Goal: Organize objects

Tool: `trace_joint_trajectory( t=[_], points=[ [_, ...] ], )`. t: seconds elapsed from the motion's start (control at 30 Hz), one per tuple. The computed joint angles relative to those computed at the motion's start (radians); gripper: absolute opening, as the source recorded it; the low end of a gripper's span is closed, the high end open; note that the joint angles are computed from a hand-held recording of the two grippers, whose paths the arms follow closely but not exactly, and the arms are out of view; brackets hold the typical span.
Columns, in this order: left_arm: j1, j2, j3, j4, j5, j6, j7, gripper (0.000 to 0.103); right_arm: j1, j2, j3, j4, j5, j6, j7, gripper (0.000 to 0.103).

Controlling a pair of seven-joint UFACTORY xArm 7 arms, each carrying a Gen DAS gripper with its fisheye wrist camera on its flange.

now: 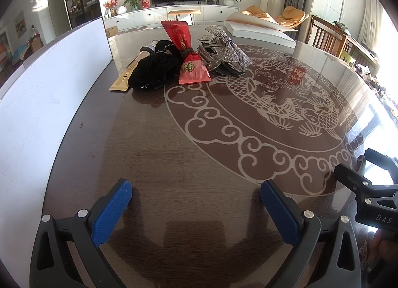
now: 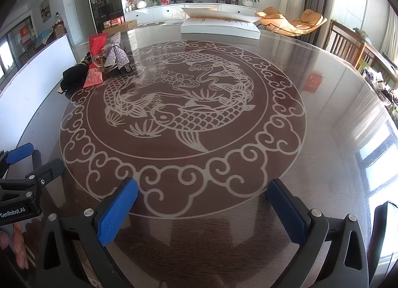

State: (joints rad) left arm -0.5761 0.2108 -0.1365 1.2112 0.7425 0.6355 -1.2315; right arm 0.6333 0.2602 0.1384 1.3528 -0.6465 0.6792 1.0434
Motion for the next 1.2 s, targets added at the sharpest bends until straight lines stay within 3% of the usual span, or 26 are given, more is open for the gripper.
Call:
trace_joint_trajectory(
  t=[0.6,0.73,0.9,1.07,1.2],
  points=[
    [0.000,0.000,0.000,0.000,-0.001,-0.001,0.001,0.103,0.001,0.001,0.000,0.000,-0.001,0.000,0.001,0.103],
    [0.010,0.011,-0.001,0.029,-0.034,0.019,0.073,0.103,0.001,0.001,-0.001,0.000,-0.001,0.000,0.001,0.103],
    [0.035,0.043,0.036,0.156,0.009,0.066,0.103,0.103,0.000,0.001,-0.001,0.001,-0.001,-0.001,0.001,0.103],
    [0.048,0.224,0.081,0.425,-0.069,0.167,0.256,0.103,0.001,0.002,-0.001,0.001,-0.001,-0.001,0.001,0.103],
    [0.064,0.307,0.108,0.523,-0.154,0.142,0.306,0.103,0.001,0.003,-0.001,0.001,-0.001,-0.001,0.002,0.103]
  ],
)
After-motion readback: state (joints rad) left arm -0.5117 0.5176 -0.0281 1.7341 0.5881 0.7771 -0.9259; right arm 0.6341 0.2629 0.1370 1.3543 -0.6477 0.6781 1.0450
